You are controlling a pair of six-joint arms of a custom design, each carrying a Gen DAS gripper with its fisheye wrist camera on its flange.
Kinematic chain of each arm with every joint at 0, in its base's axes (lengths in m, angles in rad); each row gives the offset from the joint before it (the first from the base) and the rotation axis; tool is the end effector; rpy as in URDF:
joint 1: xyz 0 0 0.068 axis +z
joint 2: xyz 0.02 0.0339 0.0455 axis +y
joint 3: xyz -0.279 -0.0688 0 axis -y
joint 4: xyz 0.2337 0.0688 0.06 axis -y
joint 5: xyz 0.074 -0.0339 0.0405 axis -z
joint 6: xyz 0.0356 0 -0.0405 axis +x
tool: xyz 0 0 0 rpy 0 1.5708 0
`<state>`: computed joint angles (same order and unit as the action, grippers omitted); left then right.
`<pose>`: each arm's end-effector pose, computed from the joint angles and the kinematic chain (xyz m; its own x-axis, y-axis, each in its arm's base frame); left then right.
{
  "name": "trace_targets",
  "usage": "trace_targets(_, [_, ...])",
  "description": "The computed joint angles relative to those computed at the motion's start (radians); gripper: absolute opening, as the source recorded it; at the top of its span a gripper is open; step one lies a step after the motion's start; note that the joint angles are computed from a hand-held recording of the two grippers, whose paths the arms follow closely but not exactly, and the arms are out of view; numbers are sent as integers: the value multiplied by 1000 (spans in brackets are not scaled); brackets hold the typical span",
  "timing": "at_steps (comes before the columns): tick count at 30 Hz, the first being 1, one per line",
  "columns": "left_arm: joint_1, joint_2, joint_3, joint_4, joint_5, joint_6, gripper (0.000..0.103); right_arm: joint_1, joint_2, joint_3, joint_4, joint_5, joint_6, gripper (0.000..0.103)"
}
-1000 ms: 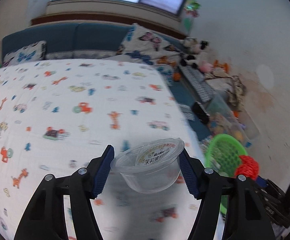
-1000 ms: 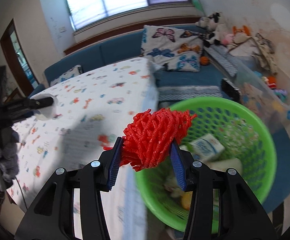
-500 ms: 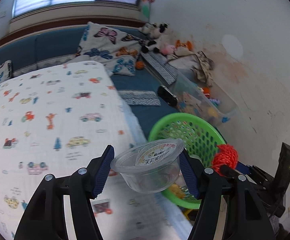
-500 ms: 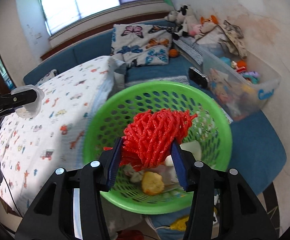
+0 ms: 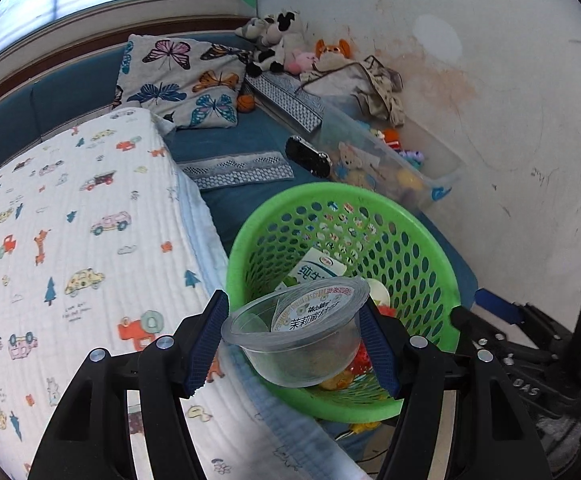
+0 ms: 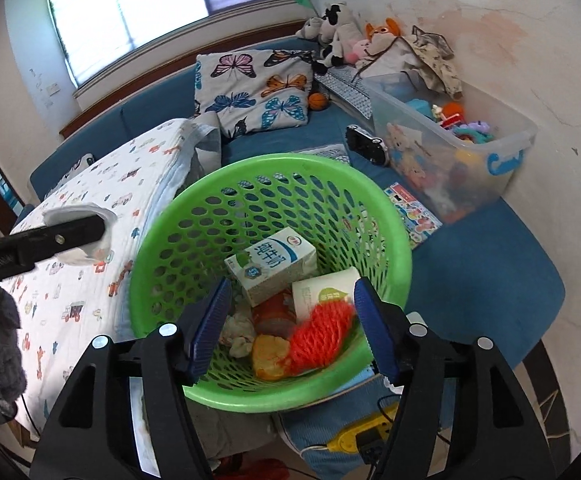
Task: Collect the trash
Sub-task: 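Carry the pompom with the right tool into the basket while the left tool brings the tub there, then open both tools over the basket and pull them back from it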
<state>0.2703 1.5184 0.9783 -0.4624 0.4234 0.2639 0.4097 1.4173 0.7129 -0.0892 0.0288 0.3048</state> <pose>0.2872 0.0644 0.2337 -0.7920 0.0273 -0.6099 0.1826 0.9639 -0.1939 0.2491 0.1071 0.2055 -0.7377 0.0067 -0.6751 -0.1659 0.9675 0.1909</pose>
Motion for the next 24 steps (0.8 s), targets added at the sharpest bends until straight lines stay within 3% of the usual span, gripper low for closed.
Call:
trace_targets(17, [-81, 61, -8, 33, -71, -31, 64, -12, -72, -28, -2, -17, 2, 66])
trace_targets(20, [-83, 68, -4, 33, -71, -38, 71, -12, -73, -32, 1, -22, 4, 66])
trace_targets(24, [-85, 60, -12, 36, -68, -30, 73, -10, -78, -37, 3, -25, 13, 66])
